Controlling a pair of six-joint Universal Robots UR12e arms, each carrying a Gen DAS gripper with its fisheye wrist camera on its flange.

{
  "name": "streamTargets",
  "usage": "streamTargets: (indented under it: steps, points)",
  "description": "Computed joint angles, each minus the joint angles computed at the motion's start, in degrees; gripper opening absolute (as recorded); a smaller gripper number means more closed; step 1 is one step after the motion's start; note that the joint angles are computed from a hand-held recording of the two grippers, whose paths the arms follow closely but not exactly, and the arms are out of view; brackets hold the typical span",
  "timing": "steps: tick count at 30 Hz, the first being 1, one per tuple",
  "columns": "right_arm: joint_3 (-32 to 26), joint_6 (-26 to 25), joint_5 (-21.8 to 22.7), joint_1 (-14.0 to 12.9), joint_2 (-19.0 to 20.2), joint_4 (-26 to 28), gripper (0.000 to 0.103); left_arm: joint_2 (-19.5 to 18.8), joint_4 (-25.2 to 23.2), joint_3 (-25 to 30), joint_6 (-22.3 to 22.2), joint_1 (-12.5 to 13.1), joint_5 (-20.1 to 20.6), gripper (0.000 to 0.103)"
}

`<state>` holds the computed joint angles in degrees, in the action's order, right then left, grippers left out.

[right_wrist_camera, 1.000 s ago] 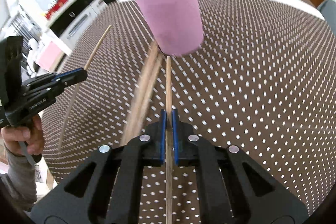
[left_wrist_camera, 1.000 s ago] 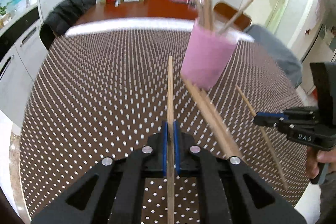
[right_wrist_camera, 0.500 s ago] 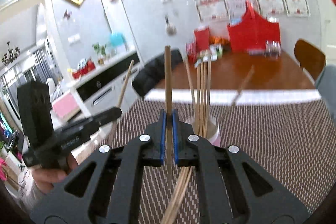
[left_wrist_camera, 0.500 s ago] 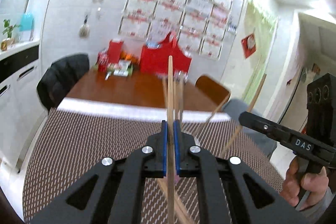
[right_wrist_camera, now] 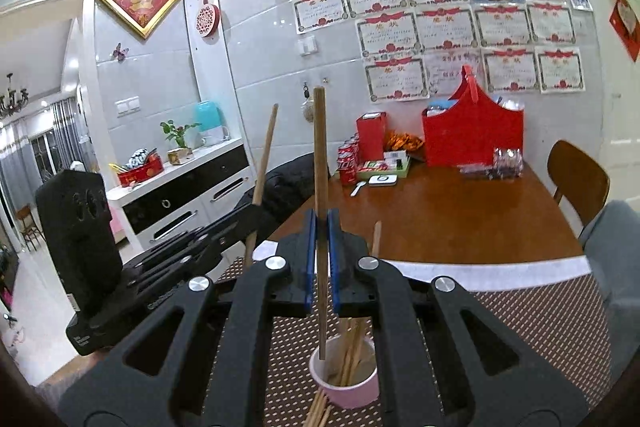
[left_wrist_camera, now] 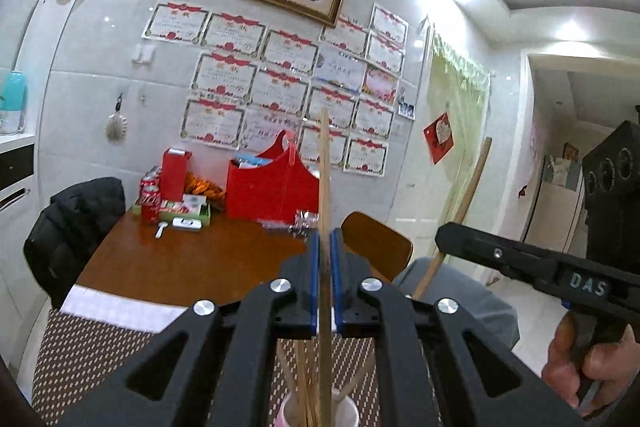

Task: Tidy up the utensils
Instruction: 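Raise both held chopsticks upright and bring them over the pink cup, then open both grippers to release the chopsticks into the cup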

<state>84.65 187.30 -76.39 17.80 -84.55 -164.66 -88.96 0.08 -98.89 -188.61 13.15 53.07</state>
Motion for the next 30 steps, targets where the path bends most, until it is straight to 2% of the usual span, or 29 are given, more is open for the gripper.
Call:
streamTargets:
  steps: [7,13,16,19,20,21,22,23,25,27,28,29,30]
  points:
    - [-0.68,-1.57,-1.28,-0.13,0.92,1.94,0.006,-3.22,5.31,0.19,-0.16,-2.15,1.33,0.006]
    - [-0.41,-1.96,-1.02,-0.68,1.43,3.64,0.006,-5.67,12.0,-0.93,-3.91,-3.16,2.22,0.006]
    - [-0.28,-2.11,-0.97,-0.82,1.58,4.44,0.006,-6.22,12.78,-1.67,-2.09,-3.77,2.95,0.006]
    - [0.05,-2.39,-0.86,-0.77,1.7,5.47,0.006,-6.01,10.9,-2.96,0.8,-4.33,4.77,0.006]
    - [0.08,-2.35,-0.69,-0.79,1.76,6.05,0.006,-5.85,9.95,-3.44,1.0,-4.36,5.32,0.013]
    - [0.17,-2.32,-0.51,-0.82,1.81,6.64,0.006,-5.49,8.39,-4.04,1.54,-4.53,6.81,0.042]
    - [0.2,-2.29,-0.33,-0.87,1.86,7.28,0.006,-5.3,8.57,-4.52,1.23,-4.63,8.12,0.059]
    - [0.32,-2.19,-0.22,-0.89,1.89,8.21,0.007,-5.14,10.85,-5.48,0.07,-4.83,10.77,0.078]
    - [0.41,-2.05,-0.31,-0.87,1.89,9.86,0.007,-4.59,12.67,-6.51,-0.34,-4.93,13.7,0.083]
    - [0.63,-1.38,-1.09,-0.8,1.72,11.2,0.025,-3.79,11.75,-6.95,0.29,-4.87,15.4,0.085]
    - [1.07,-0.49,-1.39,-0.87,1.45,10.8,0.071,-3.23,11.63,-7.31,0.68,-4.91,16.97,0.087]
    - [1.64,0.68,-1.34,-1.03,1.19,9.43,0.097,-2.63,11.56,-7.69,0.93,-4.7,17.58,0.089]
    - [2.52,1.91,-1.13,-1.25,0.87,6.95,0.097,-2.05,11.4,-8.02,1.08,-4.44,17.77,0.09]
